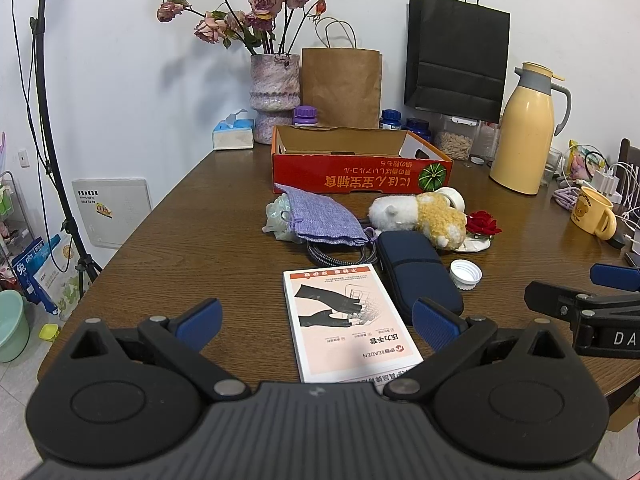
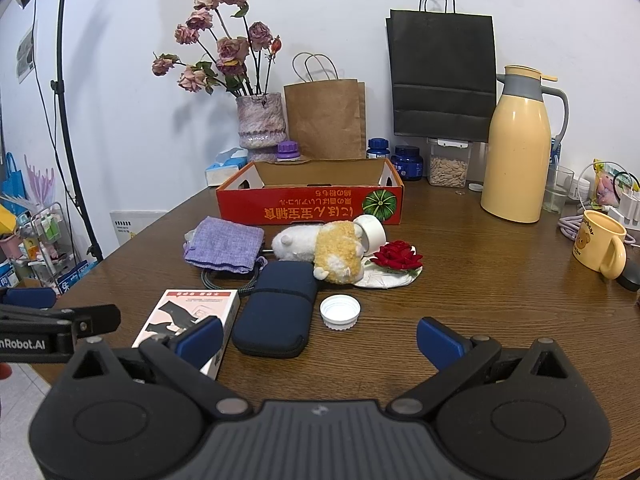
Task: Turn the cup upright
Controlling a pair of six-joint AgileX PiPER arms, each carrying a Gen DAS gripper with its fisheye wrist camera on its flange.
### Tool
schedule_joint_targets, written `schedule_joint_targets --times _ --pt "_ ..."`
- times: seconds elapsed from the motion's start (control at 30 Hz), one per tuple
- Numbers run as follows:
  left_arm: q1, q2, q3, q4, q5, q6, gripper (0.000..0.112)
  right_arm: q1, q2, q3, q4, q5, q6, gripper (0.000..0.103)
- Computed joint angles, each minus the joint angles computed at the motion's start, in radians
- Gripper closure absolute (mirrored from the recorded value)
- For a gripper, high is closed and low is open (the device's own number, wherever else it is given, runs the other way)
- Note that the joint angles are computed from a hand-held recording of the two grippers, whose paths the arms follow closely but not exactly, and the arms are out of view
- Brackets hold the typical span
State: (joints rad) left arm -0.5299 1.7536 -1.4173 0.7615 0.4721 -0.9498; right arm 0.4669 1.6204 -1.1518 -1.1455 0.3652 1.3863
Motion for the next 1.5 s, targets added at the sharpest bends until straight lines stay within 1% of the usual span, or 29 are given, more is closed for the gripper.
schedule_joint_targets --times 0.6,0.7,0.77,0.83,0.9,1.2,1.3,1.5 --pt "0.000 0.003 -0.002 -0.006 0.002 0.004 0.009 -0.004 0.001 -0.006 0.016 0.000 -0.020 0.000" --pt "0.000 0.009 0.008 0.007 -0.005 -0.014 0.009 0.001 0.001 -0.002 0.009 0.004 -0.011 0.000" --pt "0.000 0.014 0.010 0.003 -0.005 -0.015 0.009 -0.004 0.004 -0.004 0.013 0.001 -0.017 0.000" --pt "-0.001 0.019 0.006 -0.010 -0.001 -0.003 0.009 -0.026 0.017 0.008 -0.025 -0.028 0.015 0.000" --pt "0.001 0.026 -0.004 -0.032 0.004 0.019 0.009 -0.035 0.023 0.005 -0.020 -0.034 0.005 0.000" --pt "0.033 0.147 -0.196 -0.270 0.098 0.244 0.009 -0.065 0.054 -0.025 0.050 -0.042 -0.091 0.000" --pt "0.041 0.198 -0.277 -0.342 0.148 0.306 0.009 -0.082 0.067 -0.030 0.059 -0.052 -0.108 0.000" --pt "0.054 0.317 -0.476 -0.454 0.282 0.398 0.009 -0.112 0.097 -0.044 0.079 -0.069 -0.141 0.000"
